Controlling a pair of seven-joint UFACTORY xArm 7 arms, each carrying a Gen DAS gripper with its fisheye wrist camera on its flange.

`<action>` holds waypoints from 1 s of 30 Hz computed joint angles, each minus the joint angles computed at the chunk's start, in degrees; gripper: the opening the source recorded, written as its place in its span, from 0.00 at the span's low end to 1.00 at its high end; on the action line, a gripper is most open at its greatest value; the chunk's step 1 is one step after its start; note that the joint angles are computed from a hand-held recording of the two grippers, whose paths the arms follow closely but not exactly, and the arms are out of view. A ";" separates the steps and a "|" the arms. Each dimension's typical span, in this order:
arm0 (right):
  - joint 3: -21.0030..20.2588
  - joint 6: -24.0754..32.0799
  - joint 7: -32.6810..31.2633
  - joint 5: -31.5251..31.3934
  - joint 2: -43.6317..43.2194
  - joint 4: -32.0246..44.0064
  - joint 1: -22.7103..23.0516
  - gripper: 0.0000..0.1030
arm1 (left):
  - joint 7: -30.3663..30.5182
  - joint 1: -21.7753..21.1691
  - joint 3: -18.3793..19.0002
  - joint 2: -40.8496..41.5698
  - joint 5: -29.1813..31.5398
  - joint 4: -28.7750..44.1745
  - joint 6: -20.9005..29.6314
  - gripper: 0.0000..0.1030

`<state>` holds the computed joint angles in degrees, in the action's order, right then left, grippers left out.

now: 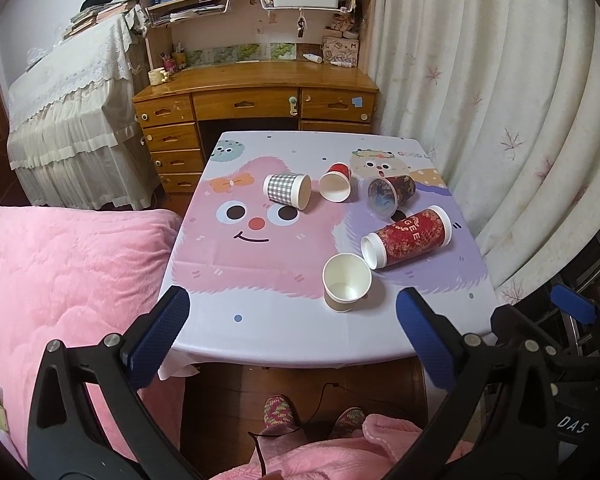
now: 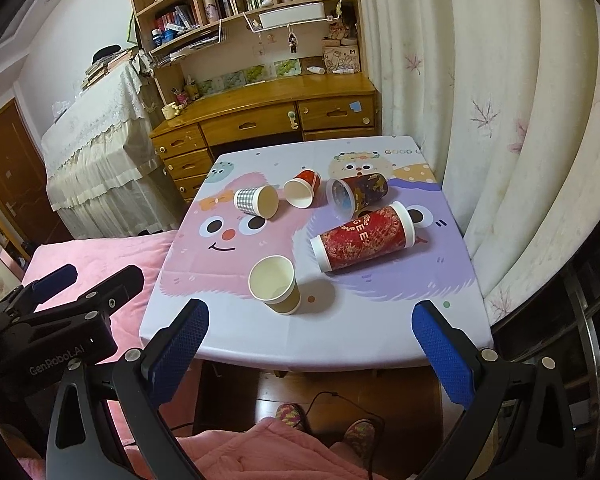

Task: Flip cup upright

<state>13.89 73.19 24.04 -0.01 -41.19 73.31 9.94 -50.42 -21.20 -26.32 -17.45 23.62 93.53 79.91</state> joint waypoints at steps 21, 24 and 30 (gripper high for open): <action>-1.06 0.94 -0.68 0.30 1.05 0.24 -0.27 1.00 | 1.54 -0.73 1.21 1.13 -0.36 0.32 -1.06 0.99; -0.92 1.18 -0.52 0.23 1.18 0.33 -0.30 1.00 | 1.54 -0.75 1.47 0.90 -0.58 -0.14 -1.66 0.99; -0.56 1.45 0.04 0.06 1.44 0.06 -0.25 1.00 | 2.64 -0.76 2.02 0.80 -1.21 -1.17 -2.70 0.99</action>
